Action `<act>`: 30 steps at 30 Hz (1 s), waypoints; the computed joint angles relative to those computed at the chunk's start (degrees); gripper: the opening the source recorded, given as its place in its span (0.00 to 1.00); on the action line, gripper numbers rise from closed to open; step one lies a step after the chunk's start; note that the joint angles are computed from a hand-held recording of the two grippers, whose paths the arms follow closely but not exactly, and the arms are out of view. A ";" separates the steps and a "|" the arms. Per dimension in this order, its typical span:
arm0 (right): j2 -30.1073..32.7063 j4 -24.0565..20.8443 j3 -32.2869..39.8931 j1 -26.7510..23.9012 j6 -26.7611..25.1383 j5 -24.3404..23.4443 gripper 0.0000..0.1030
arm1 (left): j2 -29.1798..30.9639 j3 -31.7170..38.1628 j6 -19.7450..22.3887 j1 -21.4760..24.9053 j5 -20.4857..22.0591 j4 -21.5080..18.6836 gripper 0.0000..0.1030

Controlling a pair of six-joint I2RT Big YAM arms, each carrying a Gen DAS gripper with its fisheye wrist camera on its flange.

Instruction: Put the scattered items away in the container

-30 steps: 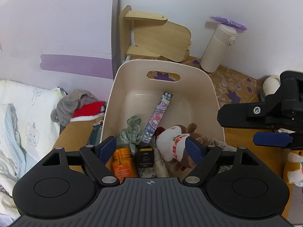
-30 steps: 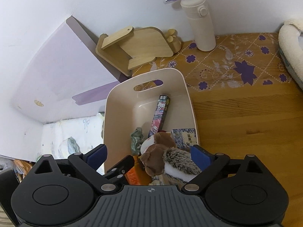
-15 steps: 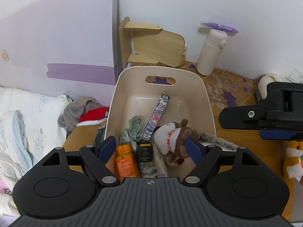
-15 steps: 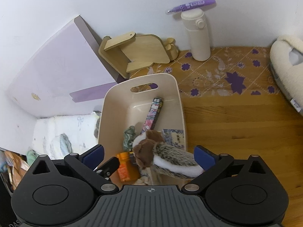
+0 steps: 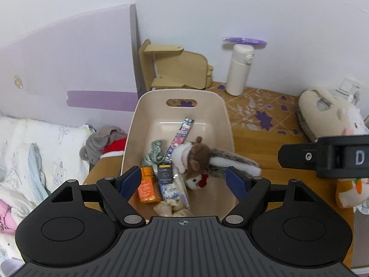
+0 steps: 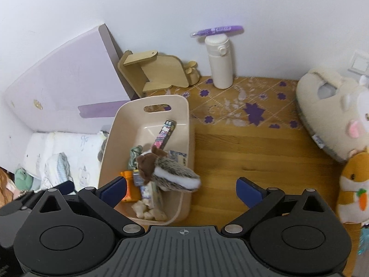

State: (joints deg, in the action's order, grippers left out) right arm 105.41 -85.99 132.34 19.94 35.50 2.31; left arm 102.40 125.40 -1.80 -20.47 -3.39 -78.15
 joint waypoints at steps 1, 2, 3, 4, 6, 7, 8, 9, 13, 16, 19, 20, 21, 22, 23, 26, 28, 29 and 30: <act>-0.90 0.06 -0.87 0.06 -0.24 0.47 0.99 | -0.50 -0.21 0.03 -0.46 -0.34 -0.15 0.79; -1.89 0.13 -1.85 0.13 -0.46 0.97 0.99 | -0.98 -0.44 0.00 -0.98 -0.79 -0.44 0.79; -2.86 0.15 -2.80 0.21 -0.64 1.42 1.00 | -1.49 -0.72 -0.13 -1.51 -1.30 -0.87 0.79; -3.75 0.07 -3.63 0.27 -0.70 1.79 1.00 | -1.88 -0.86 -0.31 -2.01 -1.66 -1.28 0.79; -5.72 -0.06 -5.71 0.36 -0.66 2.28 1.00 | -2.93 -1.49 -0.75 -3.00 -2.06 -1.59 0.79; -6.84 -0.04 -6.93 0.38 -0.68 2.48 1.00 | -3.55 -1.94 -0.93 -3.46 -2.18 -1.60 0.79; -7.91 -0.02 -8.07 0.41 -0.70 2.72 1.00 | -4.06 -2.21 -1.13 -3.92 -2.39 -1.73 0.79; -8.85 -0.18 -9.00 0.44 -0.74 3.00 1.00 | -4.52 -2.40 -1.37 -4.40 -2.72 -2.03 0.79; -12.26 -1.04 -12.01 0.50 -0.70 4.10 1.00 | -6.34 -3.27 -1.83 -6.11 -3.50 -2.82 0.79; -14.84 -1.00 -14.05 0.83 -1.09 5.99 1.00 | -8.03 -4.46 -1.97 -7.31 -3.57 -3.02 0.79; -16.92 -1.18 -15.39 0.97 -1.16 6.77 1.00 | -9.50 -5.24 -1.85 -8.65 -3.72 -3.34 0.79; -17.54 -1.28 -15.82 1.00 -1.16 6.89 1.00 | -10.07 -5.61 -1.69 -9.06 -3.74 -3.34 0.79; -18.13 -1.38 -16.22 1.01 -1.15 6.94 1.00 | -10.46 -5.78 -1.57 -9.42 -3.77 -3.42 0.79; -18.69 -1.56 -16.55 1.05 -1.17 6.98 1.00 | -10.81 -5.94 -1.48 -9.77 -3.83 -3.46 0.79; -19.21 -1.76 -16.85 1.10 -1.23 7.00 1.00 | -11.29 -6.30 -1.45 -10.20 -3.97 -3.43 0.79; -20.73 -2.32 -17.76 1.38 -1.52 7.28 1.00 | -12.62 -7.53 -1.70 -11.09 -4.17 -3.40 0.79; -21.78 -2.92 -18.33 1.80 -1.59 7.85 1.00 | -13.32 -8.15 -1.79 -11.58 -3.95 -3.75 0.79; -22.20 -3.20 -18.54 1.99 -1.55 8.27 1.00 | -13.66 -8.47 -1.80 -11.92 -4.05 -3.96 0.79; -22.68 -3.39 -18.81 2.09 -1.63 8.39 1.00 | -13.91 -8.72 -1.80 -12.21 -4.17 -4.13 0.79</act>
